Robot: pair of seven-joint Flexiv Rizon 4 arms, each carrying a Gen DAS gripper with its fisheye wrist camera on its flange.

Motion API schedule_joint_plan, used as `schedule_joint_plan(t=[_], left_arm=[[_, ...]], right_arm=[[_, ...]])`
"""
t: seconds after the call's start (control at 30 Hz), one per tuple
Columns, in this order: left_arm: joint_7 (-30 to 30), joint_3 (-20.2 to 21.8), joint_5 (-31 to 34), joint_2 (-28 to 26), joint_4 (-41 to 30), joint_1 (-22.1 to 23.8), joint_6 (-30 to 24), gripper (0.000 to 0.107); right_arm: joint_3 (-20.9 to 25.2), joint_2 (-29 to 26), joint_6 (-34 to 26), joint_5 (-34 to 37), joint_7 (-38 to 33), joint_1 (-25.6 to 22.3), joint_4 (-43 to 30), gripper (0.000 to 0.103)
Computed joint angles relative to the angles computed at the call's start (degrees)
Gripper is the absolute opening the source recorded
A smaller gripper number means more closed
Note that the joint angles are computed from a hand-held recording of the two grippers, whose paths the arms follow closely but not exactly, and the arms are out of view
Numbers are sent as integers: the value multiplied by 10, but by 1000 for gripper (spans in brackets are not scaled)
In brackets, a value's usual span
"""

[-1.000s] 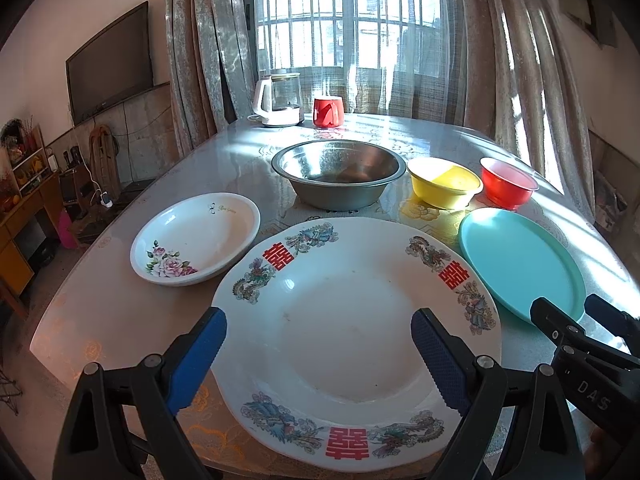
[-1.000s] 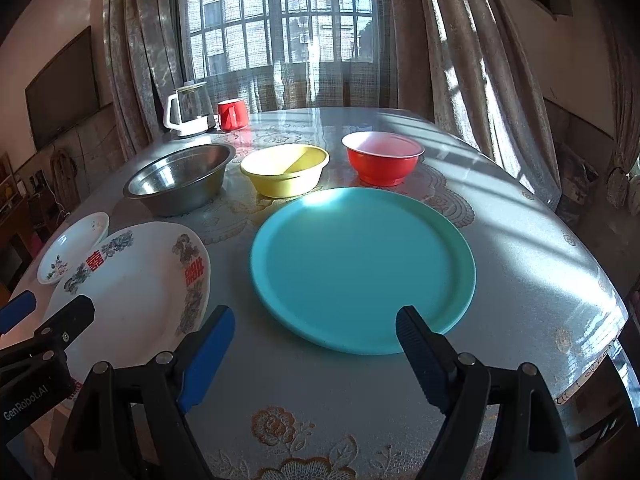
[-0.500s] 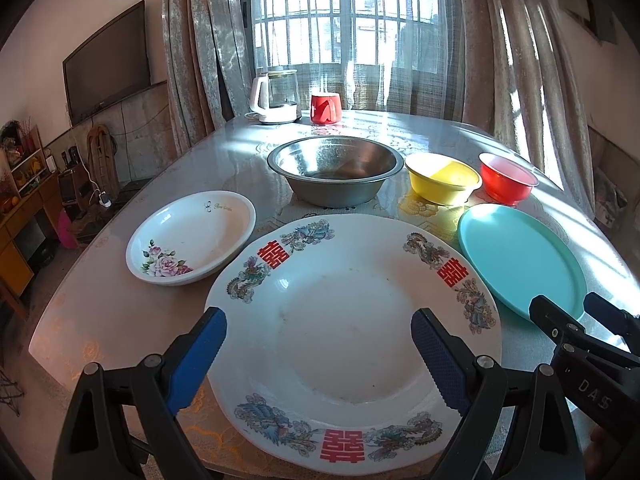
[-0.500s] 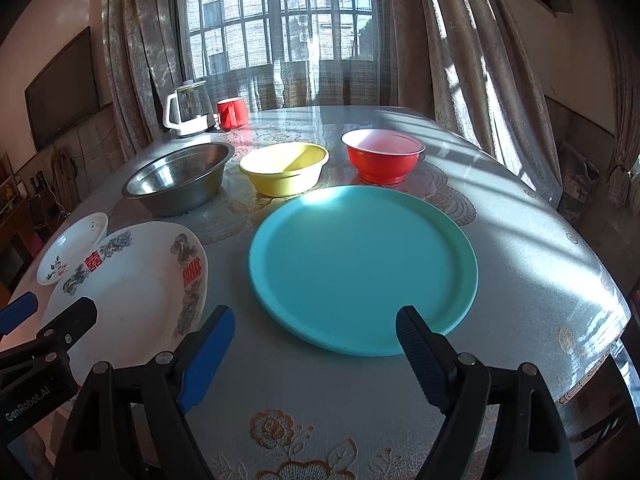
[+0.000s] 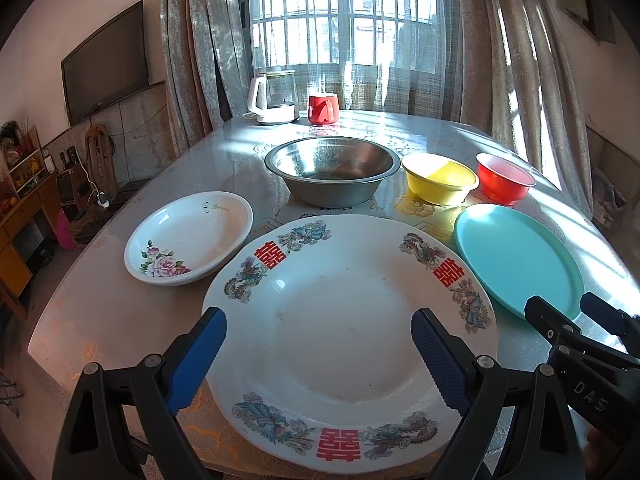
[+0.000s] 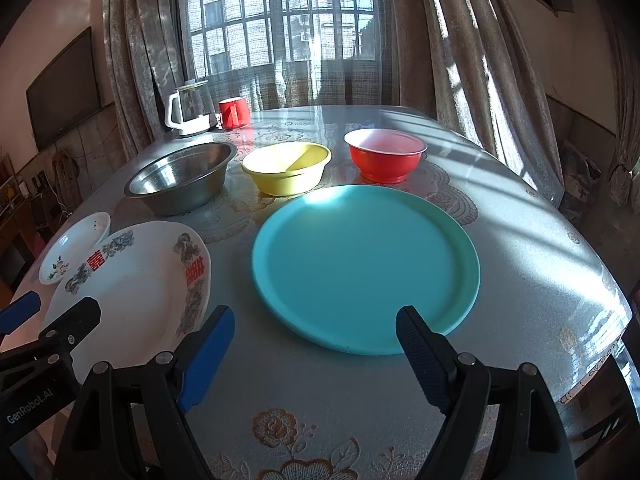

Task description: Organize plates and bowls

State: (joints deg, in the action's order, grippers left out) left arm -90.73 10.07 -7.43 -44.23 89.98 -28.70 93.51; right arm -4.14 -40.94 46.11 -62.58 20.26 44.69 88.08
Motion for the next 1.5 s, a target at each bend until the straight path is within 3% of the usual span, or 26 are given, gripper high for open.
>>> schedule_joint_plan(t=[0.37,0.87,0.97,1.07,1.13,1.2,1.23,1.3,1.37,1.5], left_arm=[[1,-3,5,1,-4,0,-6,94],[55,-54,20,-2,-29,28,-28,93],[76,-72,22,-9,-55,38,-56,83],[126,-119,27,-19,-85,65,-84,69],[166,-165,16,-27,-107,90,-120,49],[202,-199,-4,-40,-136,106,-166,37],[210,-202,-13,-48,-155,104,-190,28],[221,-199,-23,-65,-194,95,-230,22],[224,-191,-30,-84,-237,83,-267,20],[209,-163,-28,-131,-338,57,-351,20]], right_arm=[[0,0,2,1,0,-1,-1,85],[-5,31,26,-38,58,-18,46,85],[-4,49,30,-59,87,-31,72,85],[1,73,38,-76,128,-54,105,84],[7,86,51,-84,156,-74,125,84],[14,93,66,-83,167,-95,140,83],[18,93,69,-77,166,-103,144,79],[22,93,81,-66,161,-118,150,70],[21,91,92,-60,160,-126,155,54],[17,84,126,-51,155,-142,160,39]])
